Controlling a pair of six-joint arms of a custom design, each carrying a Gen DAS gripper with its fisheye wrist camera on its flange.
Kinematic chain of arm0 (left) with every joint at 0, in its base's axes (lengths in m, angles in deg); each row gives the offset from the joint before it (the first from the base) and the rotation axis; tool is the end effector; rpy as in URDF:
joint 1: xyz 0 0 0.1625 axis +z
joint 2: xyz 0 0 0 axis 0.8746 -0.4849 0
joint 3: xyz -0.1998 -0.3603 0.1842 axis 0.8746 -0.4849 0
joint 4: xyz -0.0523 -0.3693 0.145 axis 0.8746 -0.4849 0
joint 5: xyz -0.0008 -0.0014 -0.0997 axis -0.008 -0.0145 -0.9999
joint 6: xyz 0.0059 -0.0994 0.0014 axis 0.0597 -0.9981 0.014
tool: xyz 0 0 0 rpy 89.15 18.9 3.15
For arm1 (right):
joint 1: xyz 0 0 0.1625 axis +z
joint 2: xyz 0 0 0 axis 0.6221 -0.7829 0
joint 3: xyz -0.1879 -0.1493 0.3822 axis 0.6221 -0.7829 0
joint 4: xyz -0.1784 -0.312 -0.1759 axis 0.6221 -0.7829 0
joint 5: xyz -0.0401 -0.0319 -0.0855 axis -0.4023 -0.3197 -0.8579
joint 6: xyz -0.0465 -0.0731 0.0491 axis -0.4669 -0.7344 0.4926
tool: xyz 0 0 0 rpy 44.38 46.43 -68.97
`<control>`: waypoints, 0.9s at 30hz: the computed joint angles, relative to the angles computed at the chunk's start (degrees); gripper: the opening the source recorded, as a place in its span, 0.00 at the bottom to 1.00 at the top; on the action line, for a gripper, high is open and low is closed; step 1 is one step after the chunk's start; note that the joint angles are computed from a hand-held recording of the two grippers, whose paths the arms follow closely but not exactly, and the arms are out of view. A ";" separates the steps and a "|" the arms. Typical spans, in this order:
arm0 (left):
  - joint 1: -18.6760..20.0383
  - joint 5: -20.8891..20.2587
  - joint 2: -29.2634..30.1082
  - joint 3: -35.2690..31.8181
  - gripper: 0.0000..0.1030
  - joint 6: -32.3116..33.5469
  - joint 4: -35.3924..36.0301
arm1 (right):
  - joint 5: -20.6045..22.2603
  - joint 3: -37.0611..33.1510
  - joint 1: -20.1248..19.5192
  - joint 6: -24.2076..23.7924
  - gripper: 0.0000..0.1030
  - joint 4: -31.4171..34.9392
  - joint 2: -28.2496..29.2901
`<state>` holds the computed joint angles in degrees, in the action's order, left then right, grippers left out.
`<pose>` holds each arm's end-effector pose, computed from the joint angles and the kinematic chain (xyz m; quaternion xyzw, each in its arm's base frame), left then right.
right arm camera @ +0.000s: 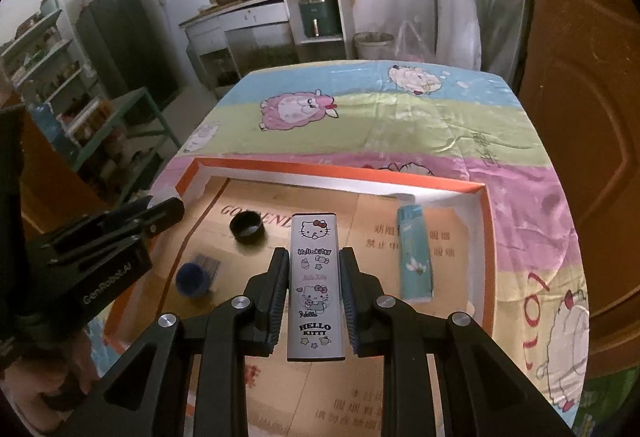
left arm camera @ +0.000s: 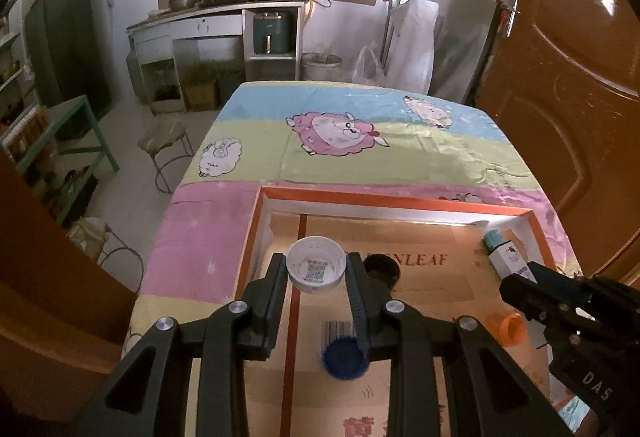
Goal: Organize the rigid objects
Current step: 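Lower the white cup and Hello Kitty box with both tools into the box lid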
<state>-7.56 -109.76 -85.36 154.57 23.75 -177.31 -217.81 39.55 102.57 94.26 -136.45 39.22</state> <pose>0.0198 -0.2996 0.2720 0.2837 0.8905 -0.2367 0.2657 0.3582 -0.2222 -0.1153 0.0326 -0.8890 0.3391 0.3059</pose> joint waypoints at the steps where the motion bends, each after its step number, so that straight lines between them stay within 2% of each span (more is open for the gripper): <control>1: 0.51 -0.11 0.92 -0.23 0.29 0.33 -0.69 | 0.12 -0.06 -0.49 -0.68 0.25 -0.58 0.09; 14: 5.83 -0.76 12.68 -2.61 0.29 3.98 -9.25 | 2.38 -1.07 -6.42 -7.92 0.25 -6.03 1.97; 27: 8.62 -1.33 17.02 -3.58 0.29 5.49 -12.29 | 4.30 -2.04 -9.68 -10.97 0.25 -8.08 3.57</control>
